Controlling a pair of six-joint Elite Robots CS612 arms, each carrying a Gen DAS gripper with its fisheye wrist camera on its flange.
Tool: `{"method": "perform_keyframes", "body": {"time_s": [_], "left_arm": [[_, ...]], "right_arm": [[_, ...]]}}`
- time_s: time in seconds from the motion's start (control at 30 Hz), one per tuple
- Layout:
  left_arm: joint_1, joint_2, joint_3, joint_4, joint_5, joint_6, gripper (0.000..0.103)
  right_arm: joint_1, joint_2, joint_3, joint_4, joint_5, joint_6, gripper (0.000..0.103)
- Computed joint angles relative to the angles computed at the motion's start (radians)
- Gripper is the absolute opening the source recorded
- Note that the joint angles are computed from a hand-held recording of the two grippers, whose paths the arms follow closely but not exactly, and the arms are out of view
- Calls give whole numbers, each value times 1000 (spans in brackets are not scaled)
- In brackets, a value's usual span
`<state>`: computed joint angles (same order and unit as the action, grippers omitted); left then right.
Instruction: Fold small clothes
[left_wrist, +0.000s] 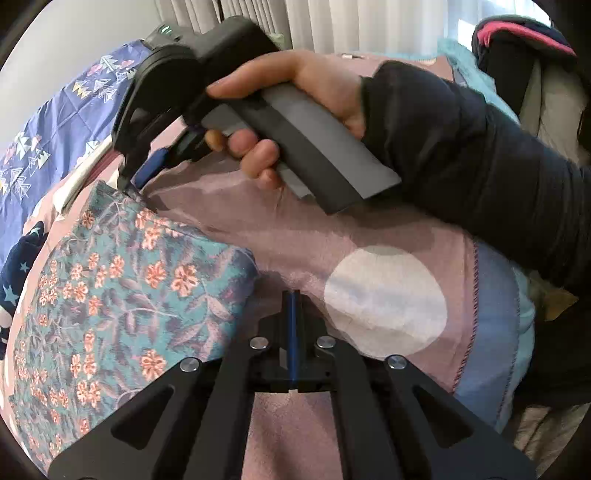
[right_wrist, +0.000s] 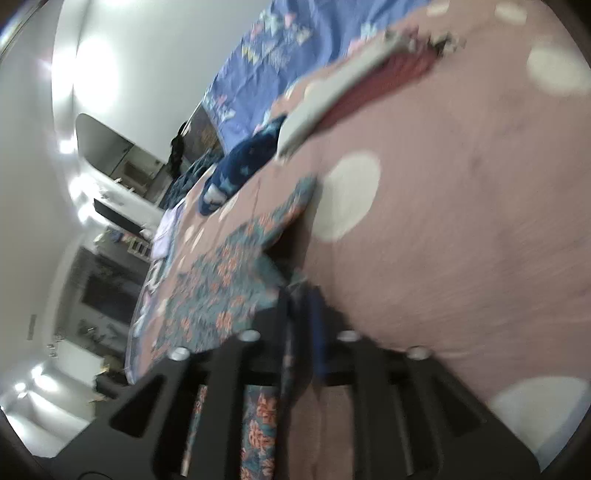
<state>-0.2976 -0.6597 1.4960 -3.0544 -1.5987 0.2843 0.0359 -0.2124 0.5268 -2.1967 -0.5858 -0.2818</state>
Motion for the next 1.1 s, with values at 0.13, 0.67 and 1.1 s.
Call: {"method": "perform_keyframes", "body": {"time_s": [0.13, 0.67, 1.1], "left_arm": [[1, -22, 32, -108, 43, -9, 26], [39, 30, -35, -11, -71, -65, 6], [125, -60, 163, -325, -135, -279, 24]], "right_arm": [[-9, -7, 6, 43, 60, -29, 42], [51, 24, -43, -109, -251, 54, 3], [46, -277, 492, -632, -287, -49, 23]]}}
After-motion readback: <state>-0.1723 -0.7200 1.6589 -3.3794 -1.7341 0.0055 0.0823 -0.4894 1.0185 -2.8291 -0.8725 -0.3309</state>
